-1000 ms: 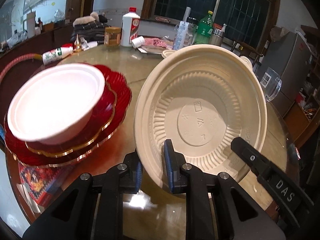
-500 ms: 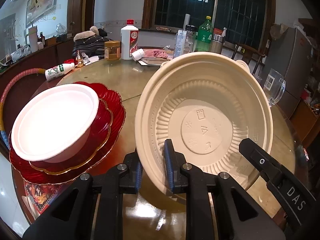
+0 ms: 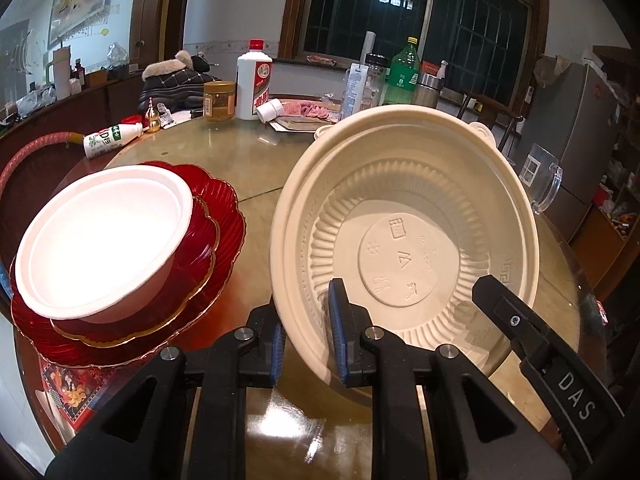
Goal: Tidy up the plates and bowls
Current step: 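Lift the beige bowl with both grippers and carry it over the white bowl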
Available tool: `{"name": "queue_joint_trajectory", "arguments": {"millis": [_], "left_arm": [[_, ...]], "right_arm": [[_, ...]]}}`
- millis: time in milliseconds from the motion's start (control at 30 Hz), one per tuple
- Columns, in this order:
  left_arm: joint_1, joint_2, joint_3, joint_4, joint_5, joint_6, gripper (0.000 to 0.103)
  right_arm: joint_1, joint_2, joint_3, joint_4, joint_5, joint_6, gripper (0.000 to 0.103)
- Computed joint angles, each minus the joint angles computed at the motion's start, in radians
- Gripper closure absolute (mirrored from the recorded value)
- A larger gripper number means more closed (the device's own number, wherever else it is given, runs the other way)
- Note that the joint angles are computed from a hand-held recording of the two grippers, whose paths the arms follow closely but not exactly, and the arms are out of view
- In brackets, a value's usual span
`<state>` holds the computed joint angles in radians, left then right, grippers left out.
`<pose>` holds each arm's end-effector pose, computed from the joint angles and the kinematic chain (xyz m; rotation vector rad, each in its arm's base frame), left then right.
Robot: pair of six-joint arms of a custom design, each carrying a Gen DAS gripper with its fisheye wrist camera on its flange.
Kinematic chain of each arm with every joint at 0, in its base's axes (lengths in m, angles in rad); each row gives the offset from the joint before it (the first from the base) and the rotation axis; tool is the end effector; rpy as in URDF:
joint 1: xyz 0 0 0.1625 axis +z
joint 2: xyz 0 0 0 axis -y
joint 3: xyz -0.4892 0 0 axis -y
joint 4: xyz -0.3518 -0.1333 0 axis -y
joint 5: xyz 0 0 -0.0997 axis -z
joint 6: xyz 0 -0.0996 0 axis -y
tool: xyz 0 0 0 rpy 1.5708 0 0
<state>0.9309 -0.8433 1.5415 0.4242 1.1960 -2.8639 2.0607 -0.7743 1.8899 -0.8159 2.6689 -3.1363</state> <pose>-0.1893 -0.5387 0.1750 1.1188 2.5353 -0.7156 0.2832 -0.4363 0.0799 -0.3642 -1.9830 1.5898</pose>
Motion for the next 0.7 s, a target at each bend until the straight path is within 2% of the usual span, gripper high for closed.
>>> {"name": "queue_joint_trajectory", "arguments": {"millis": [267,700], "left_arm": [[-0.007,0.0,0.007,-0.006,-0.016,-0.003,0.085],[-0.045,-0.04,0.092,-0.107,-0.073,0.028,0.084]], "right_arm": [[0.001,0.002,0.001,-0.007,0.0,-0.008,0.092],[0.001,-0.014,0.036,-0.061,-0.026,-0.024,0.092]]}}
